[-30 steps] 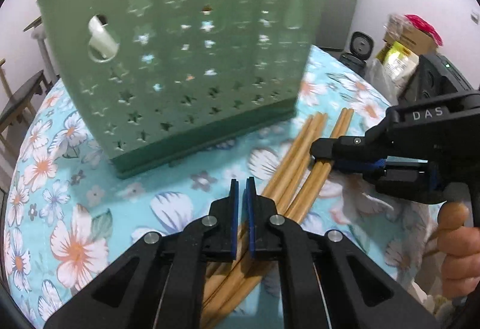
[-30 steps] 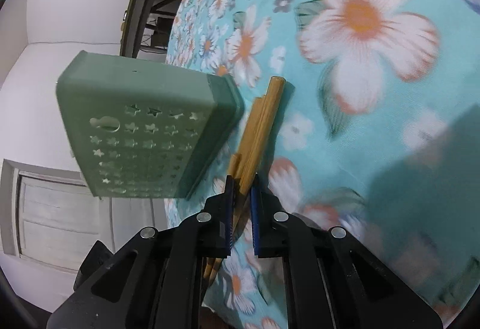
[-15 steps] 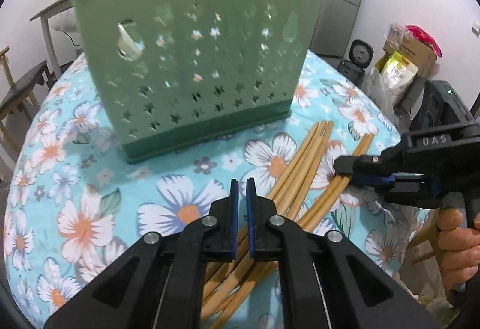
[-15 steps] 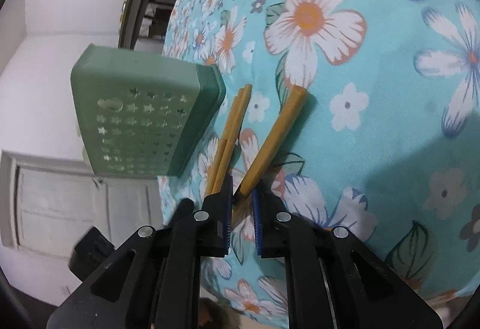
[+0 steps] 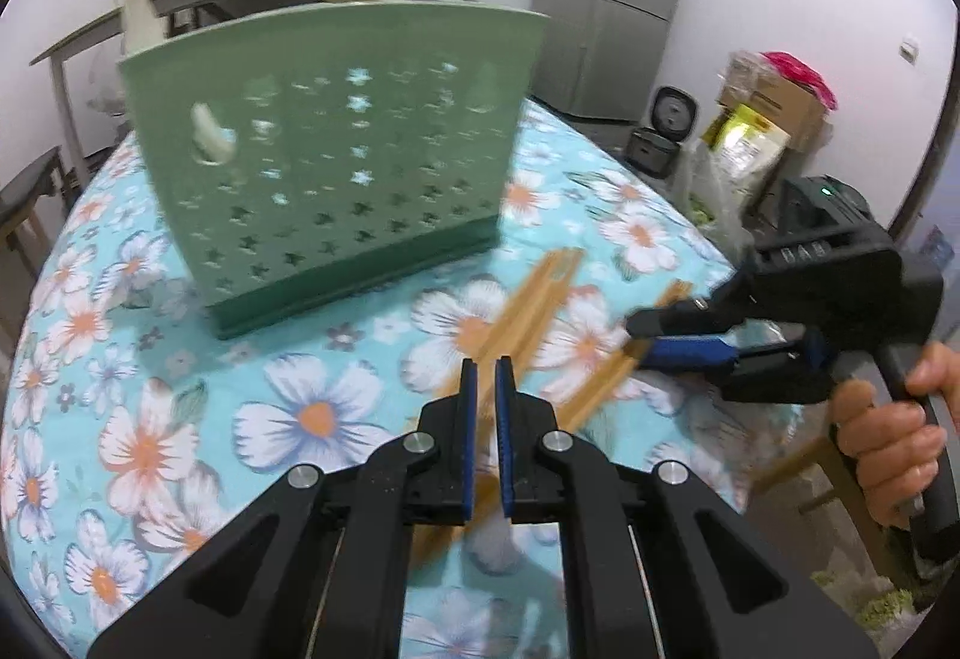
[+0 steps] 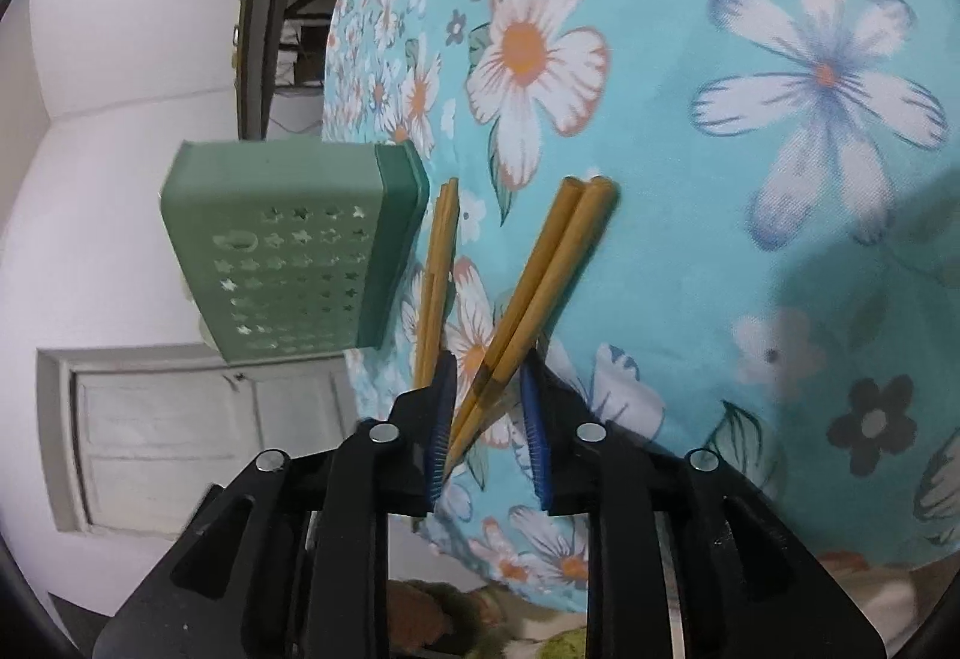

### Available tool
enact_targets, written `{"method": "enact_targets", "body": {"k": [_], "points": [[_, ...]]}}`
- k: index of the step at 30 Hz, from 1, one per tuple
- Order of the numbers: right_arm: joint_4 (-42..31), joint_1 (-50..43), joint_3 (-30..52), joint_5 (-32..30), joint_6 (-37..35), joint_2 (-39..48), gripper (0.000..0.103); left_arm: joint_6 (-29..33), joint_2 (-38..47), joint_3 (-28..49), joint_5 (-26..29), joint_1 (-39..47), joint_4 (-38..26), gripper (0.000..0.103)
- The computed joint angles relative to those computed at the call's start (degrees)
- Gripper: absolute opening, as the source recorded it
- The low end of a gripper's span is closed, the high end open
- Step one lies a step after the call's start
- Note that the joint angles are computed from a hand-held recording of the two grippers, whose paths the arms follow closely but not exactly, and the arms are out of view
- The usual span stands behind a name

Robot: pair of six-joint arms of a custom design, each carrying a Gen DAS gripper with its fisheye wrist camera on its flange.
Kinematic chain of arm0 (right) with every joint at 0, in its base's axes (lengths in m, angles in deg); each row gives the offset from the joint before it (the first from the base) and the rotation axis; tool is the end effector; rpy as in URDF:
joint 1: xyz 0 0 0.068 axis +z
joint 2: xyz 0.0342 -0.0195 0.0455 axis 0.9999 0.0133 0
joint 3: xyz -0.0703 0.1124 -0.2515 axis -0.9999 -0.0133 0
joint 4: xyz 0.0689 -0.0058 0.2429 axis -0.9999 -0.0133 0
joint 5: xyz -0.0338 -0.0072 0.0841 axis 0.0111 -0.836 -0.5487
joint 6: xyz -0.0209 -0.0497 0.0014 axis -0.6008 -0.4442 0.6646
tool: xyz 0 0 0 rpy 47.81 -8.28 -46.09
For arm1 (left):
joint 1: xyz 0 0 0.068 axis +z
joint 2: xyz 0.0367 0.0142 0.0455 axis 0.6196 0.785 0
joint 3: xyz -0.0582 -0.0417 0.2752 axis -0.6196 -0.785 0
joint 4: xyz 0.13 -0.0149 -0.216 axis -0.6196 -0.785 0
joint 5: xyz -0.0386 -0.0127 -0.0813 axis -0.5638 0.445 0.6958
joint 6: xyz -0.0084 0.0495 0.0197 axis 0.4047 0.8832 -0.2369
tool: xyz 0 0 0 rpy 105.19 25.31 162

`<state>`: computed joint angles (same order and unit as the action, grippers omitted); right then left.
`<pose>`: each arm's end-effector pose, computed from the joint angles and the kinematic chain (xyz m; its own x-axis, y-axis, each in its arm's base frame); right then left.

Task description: Organize utensils

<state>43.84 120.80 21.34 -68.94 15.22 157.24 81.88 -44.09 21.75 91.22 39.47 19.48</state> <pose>0.2257 0.1606 0.1498 -0.9162 0.3961 0.0600 0.2438 0.4324 0.8681 0.1279 -0.0098 0.2297 -0.7036 0.1487 -0.6949 0.3389 0.9297 -0.1443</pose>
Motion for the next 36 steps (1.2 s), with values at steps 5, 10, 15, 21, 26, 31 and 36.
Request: {"method": "enact_targets", "body": {"k": [5,10,15,21,26,31,36], "points": [[-1.67,0.03,-1.71,2.53,-0.45,-2.46,0.011,-3.01,-0.41,-0.96,-3.61,-7.15,0.82,0.005],[-5.54,-0.24,-1.47,3.01,-3.56,-4.18,0.009,-4.29,-0.42,-0.99,-4.68,-9.19,1.32,0.005],[-11.15,-0.58,0.31,3.21,-6.84,-6.21,0.010,-4.94,0.40,-0.80,-6.21,-10.68,1.32,0.005],[-20.37,-2.33,2.57,6.21,-12.39,-8.96,0.012,-5.32,1.40,0.03,-7.68,-12.99,1.11,0.005],[-18.81,-2.69,1.98,5.99,-12.12,-7.94,0.012,-4.60,7.93,3.37,-9.40,-19.32,2.49,0.013],[-16.83,-3.92,0.06,4.34,-12.19,-8.38,0.011,-3.02,16.97,5.43,-13.00,-25.52,6.23,0.016],[-14.98,-5.93,-2.30,1.93,-12.74,-9.26,0.010,-1.11,23.92,7.85,-12.77,-26.57,7.23,0.016]]}}
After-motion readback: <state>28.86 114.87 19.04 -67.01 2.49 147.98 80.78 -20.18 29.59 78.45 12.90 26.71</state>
